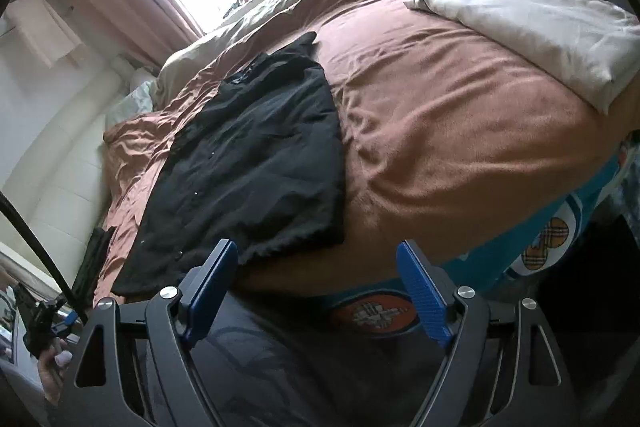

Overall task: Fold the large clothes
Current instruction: 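Grasp the black shirt strip's end with the right tool while the left tool grasps beside it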

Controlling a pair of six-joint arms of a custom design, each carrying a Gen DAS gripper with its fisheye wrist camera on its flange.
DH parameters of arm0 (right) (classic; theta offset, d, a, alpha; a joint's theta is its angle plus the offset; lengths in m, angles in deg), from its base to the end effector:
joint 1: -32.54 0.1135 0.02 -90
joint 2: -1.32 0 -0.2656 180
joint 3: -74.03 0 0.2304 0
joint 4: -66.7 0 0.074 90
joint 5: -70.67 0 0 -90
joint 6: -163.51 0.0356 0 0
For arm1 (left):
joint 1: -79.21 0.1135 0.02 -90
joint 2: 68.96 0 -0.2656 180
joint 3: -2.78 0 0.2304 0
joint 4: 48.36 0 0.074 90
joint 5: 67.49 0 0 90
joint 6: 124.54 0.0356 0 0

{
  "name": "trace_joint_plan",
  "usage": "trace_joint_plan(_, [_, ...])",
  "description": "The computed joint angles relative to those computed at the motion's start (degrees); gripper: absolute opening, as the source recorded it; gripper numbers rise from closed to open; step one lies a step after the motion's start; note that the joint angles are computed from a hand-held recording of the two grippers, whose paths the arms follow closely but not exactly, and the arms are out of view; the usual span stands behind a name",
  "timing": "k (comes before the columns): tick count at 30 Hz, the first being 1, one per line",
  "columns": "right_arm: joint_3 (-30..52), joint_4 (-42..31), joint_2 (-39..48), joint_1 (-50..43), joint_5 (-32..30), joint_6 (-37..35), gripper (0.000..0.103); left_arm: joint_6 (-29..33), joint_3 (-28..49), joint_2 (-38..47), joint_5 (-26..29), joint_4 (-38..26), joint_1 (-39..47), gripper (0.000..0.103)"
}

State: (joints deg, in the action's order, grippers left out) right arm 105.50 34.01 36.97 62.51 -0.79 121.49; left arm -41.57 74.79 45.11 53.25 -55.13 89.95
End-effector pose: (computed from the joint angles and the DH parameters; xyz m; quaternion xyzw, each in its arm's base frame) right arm 0.1098 0.0502 0.1869 0.2093 0.8606 0.1656 0.4338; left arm 0.3652 0.0507 0.1229 -0.0473 0.9062 -0.2370 0.3469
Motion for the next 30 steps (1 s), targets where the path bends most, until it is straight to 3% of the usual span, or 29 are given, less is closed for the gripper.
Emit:
trace_joint_plan(6, [-3.07, 7.95, 2.66, -9.04, -8.99, -2.31, 0.081, -1.42, 5.47, 6.17, 0.98, -1.27, -0.11, 0.076])
trace_joint_plan(9, [-4.84, 14.22, 6.98, -12.8, -13.58, -3.42, 0.071, -3.08, 9.37, 10.13, 1.27, -2.01, -1.16, 0.066])
trace_joint_plan(11, [-5.82, 18.48, 9.88, -16.0, -17.5, -3.92, 0.07, -3.88, 12.82, 13.11, 1.68, -3.68, -2.0, 0.063])
trace_joint_plan(17, [-7.36, 34.86, 24.09, -21.09, -26.07, -3.76, 0.064, -4.62, 21.36, 20.03, 2.4, -7.82, -5.12, 0.062])
trace_joint_plan(23, [-7.56, 51.13, 40.39, -23.27, -29.99, -1.35, 0.062, -4.49, 30.5, 26.44, 3.35, -13.7, -6.56, 0.061])
trace_joint_plan(27, [-8.06, 59.77, 45.41, -24.75, -33.85, 0.68, 0.062, -5.21, 34.35, 28.64, 5.23, -16.05, -6.69, 0.046])
trace_joint_plan(30, [-8.13, 67.01, 50.81, -24.85, -35.34, 2.19, 0.062, -6.15, 33.13, 27.73, 6.59, -14.46, -6.84, 0.044])
